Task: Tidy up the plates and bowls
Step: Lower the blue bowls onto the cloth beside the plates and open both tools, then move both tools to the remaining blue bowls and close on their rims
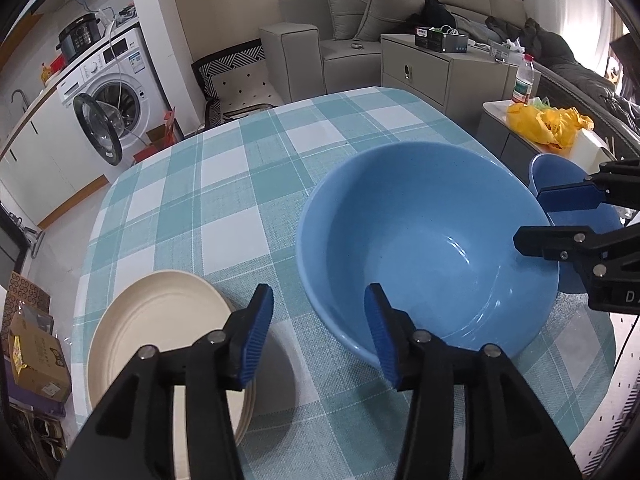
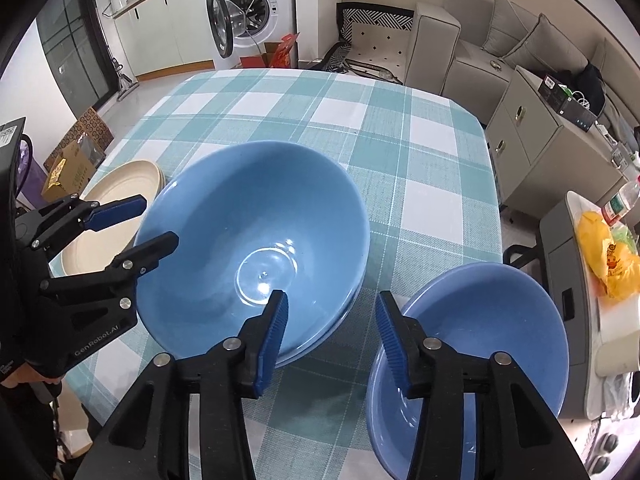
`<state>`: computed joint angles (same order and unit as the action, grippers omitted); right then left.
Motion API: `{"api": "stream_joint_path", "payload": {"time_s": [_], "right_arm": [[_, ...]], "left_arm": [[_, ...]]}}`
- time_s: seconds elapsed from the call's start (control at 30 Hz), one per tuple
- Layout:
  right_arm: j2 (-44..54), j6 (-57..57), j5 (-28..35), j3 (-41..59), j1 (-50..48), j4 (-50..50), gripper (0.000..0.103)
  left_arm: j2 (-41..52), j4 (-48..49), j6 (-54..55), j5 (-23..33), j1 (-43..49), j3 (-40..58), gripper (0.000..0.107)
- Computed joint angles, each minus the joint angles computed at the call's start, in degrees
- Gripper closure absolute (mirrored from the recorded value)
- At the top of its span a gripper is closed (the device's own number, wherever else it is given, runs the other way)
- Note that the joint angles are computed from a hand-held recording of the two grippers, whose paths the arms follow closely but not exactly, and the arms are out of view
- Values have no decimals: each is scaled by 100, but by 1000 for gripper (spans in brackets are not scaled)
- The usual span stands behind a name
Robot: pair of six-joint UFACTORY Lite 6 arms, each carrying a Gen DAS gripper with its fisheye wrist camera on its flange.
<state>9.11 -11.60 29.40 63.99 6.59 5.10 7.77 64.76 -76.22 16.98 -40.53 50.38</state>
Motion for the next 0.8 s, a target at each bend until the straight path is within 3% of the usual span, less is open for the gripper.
{"api": "stream_joint_path", "payload": {"time_s": [0.2,0.27,0.33,0.37,0.43,0.57,0.6,0.8], "right_arm": [[-471,-976,-12,-204,-350,994,21],[-700,-1237,3,-257,-516,1283,17],[-927,-1319,6,-289,-689,1418,6],[-1018,-1357,27,-286,-771,1474,3],[-1227,-1605,121,-288,-1037,1753,1],[-1475,-2059,570,-169,-1633,2254,1],[-1533,-2163,695,-143,-1767,2333,1],[-1911,-2794,1077,-223,-2602,2674,1]], "left_arm": [[-394,-911,794,-230,165,-53,54],[-516,-1226,1098,-273,161,-39,50],[-662,-1230,1044,-293,101,-36,24],[-774,-978,735,-319,44,-76,18],[-911,-1061,774,-449,-15,-82,15],[-868,-2490,2180,-573,-138,194,13],[-818,-2610,2294,-551,-207,284,8],[-594,-2419,2024,-379,-712,691,4]]}}
